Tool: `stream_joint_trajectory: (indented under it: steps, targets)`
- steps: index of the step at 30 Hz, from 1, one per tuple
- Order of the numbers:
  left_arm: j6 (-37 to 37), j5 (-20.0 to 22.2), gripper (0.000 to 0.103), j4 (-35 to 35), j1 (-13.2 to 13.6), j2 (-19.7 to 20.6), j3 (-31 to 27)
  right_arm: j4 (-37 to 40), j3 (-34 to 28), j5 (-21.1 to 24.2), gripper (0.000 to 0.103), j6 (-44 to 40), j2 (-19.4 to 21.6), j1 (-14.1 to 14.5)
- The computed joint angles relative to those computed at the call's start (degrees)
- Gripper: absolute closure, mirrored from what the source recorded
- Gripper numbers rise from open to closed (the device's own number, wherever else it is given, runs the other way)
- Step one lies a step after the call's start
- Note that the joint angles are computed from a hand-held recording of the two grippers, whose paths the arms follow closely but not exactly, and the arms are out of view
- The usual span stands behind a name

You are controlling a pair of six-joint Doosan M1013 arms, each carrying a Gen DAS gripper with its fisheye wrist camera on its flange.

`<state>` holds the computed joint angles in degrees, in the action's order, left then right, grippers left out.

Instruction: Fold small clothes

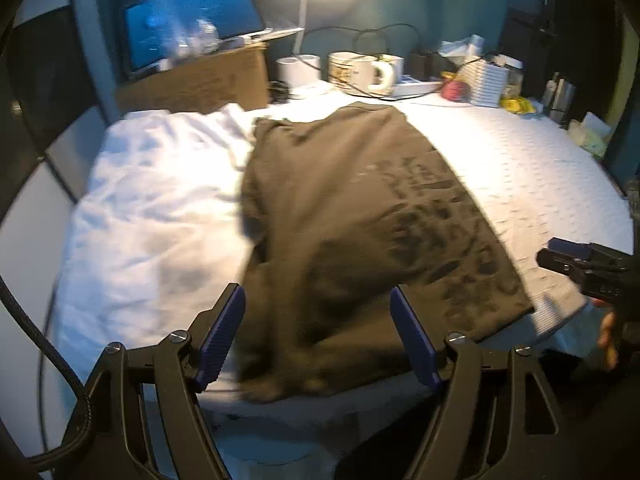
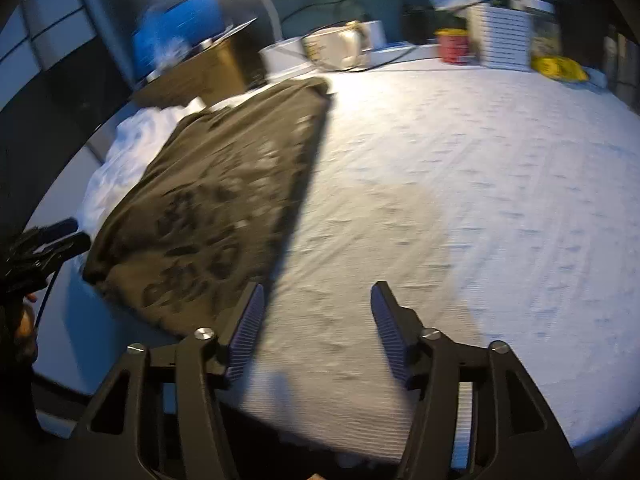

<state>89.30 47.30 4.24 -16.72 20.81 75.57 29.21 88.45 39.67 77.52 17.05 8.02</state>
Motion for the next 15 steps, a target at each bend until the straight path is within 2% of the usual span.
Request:
stream_joint_trajectory:
  steps: [11,15]
  targets:
    - [1.4,-1.7,0.028,-4.8,-3.2,3.1,-3.7,-6.5,2.3,-3.9,0.043,7.8,-2.1,-4.0]
    - [1.6,-3.5,0.018,-6.4,-4.1,3.7,-4.7,-10.0,2.6,-4.8,0.043,11.3,-2.7,-5.0]
